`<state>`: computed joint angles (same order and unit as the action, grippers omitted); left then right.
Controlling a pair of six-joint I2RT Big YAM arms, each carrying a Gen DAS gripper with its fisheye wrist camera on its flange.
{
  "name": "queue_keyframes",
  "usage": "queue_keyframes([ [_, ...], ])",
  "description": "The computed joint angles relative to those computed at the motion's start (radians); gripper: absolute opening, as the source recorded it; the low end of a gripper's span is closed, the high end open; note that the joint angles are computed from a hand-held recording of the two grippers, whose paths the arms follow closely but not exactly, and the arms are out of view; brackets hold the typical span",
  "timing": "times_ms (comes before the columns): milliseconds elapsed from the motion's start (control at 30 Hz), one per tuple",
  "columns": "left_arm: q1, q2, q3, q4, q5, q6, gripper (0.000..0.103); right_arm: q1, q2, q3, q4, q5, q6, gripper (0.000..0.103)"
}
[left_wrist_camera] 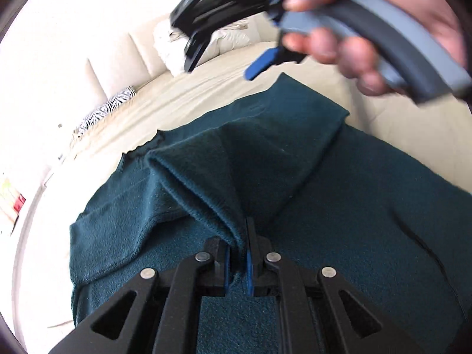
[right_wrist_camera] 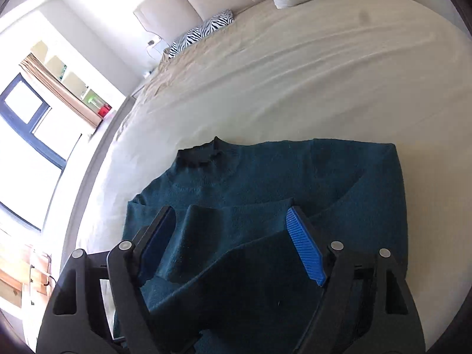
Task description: Fold small clothes
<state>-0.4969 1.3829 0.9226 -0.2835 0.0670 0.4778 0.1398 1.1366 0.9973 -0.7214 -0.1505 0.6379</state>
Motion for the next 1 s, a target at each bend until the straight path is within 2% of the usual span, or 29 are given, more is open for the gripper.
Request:
queue_keyframes([
  [100, 0.004, -0.003, -0.015, 0.023, 0.008, 0.019, 0.008, -0.028, 0.158, 0.120, -0.136, -0.010, -0.088, 0.059],
  [233, 0.019, -0.001, -0.015, 0.048, 0.026, 0.034, 0.008, -0.021, 0.309, 0.221, -0.293, 0.022, -0.166, 0.055],
  [267, 0.020, -0.001, -0.016, 0.058, 0.027, 0.042, 0.008, -0.016, 0.340, 0.235, -0.319, 0.029, -0.183, 0.048],
  [300, 0.023, 0.000, -0.015, 0.058, 0.034, 0.044, 0.008, -0.010, 0.361, 0.247, -0.341, 0.041, -0.205, 0.032],
  [367, 0.030, 0.003, -0.011, 0.062, 0.044, 0.044, 0.008, 0.008, 0.376, 0.253, -0.346, 0.082, -0.239, 0.026],
  [400, 0.031, 0.001, -0.012, 0.064, 0.051, 0.040, 0.008, 0.015, 0.375, 0.254, -0.347, 0.102, -0.249, 0.017],
  [467, 0.028, -0.015, -0.021, 0.058, 0.055, 0.019, 0.008, 0.026, 0.373, 0.263, -0.357, 0.154, -0.263, 0.009],
  [567, 0.036, -0.027, -0.028, 0.073, 0.066, 0.006, 0.008, 0.029, 0.362, 0.272, -0.365, 0.233, -0.260, 0.000],
  [633, 0.040, -0.035, -0.026, 0.079, 0.075, -0.001, 0.008, 0.024, 0.355, 0.277, -0.375, 0.285, -0.249, 0.000],
  [767, 0.047, -0.047, -0.021, 0.092, 0.092, -0.019, 0.008, -0.008, 0.369, 0.270, -0.380, 0.256, -0.261, 0.000],
  [800, 0.049, -0.051, -0.022, 0.096, 0.096, -0.021, 0.008, -0.016, 0.363, 0.259, -0.363, 0.230, -0.262, 0.000],
  [867, 0.050, -0.055, -0.023, 0.093, 0.102, -0.014, 0.008, -0.052, 0.324, 0.213, -0.283, 0.101, -0.248, 0.002],
  [933, 0.051, -0.057, -0.029, 0.096, 0.109, -0.004, 0.008, -0.071, 0.327, 0.217, -0.281, 0.078, -0.226, 0.005],
  [1000, 0.047, -0.062, -0.039, 0.100, 0.114, 0.004, 0.008, -0.074, 0.333, 0.229, -0.294, 0.086, -0.257, 0.007],
])
